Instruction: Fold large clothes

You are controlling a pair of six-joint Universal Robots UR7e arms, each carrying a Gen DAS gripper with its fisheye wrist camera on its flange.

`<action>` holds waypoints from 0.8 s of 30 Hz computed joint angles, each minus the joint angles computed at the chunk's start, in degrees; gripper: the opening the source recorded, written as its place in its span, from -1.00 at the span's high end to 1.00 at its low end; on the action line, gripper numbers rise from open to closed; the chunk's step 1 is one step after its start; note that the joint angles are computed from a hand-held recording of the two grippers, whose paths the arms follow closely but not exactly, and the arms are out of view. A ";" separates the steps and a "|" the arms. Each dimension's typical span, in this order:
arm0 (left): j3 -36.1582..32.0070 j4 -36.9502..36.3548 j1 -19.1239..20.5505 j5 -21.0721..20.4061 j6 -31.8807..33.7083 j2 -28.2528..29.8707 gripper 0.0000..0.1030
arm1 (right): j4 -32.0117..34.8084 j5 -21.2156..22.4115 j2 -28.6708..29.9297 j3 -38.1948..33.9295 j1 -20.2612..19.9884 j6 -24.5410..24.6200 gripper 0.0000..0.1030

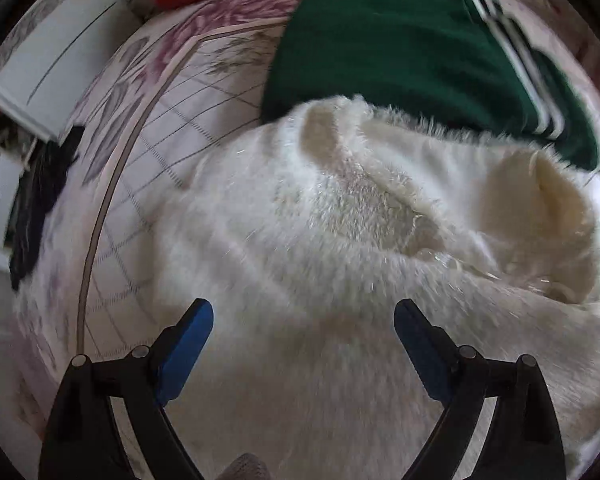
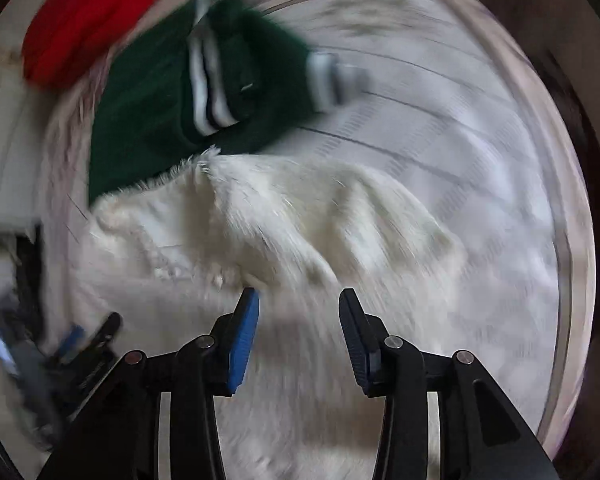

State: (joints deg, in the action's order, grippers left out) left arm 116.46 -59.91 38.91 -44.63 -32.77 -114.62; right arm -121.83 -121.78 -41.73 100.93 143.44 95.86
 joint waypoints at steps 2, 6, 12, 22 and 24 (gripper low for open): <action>1.45 -1.92 1.53 0.57 2.04 1.24 -0.80 | 2.56 0.97 3.15 -2.96 -3.91 -7.74 0.15; 2.57 -4.76 2.88 0.15 4.56 0.98 -0.80 | 5.07 2.94 7.45 -6.41 -8.05 -20.50 0.77; 3.87 -8.18 3.88 0.09 8.81 -0.81 -0.80 | -3.62 -1.96 4.14 -3.02 -4.29 -11.81 0.88; -0.46 -8.72 4.67 0.09 4.55 -0.21 -0.80 | -1.20 1.25 0.64 -1.74 -6.97 -5.38 0.74; -1.22 -7.43 3.40 3.87 1.49 -1.18 -0.80 | -0.19 -0.83 0.27 -2.77 -4.84 -2.43 0.64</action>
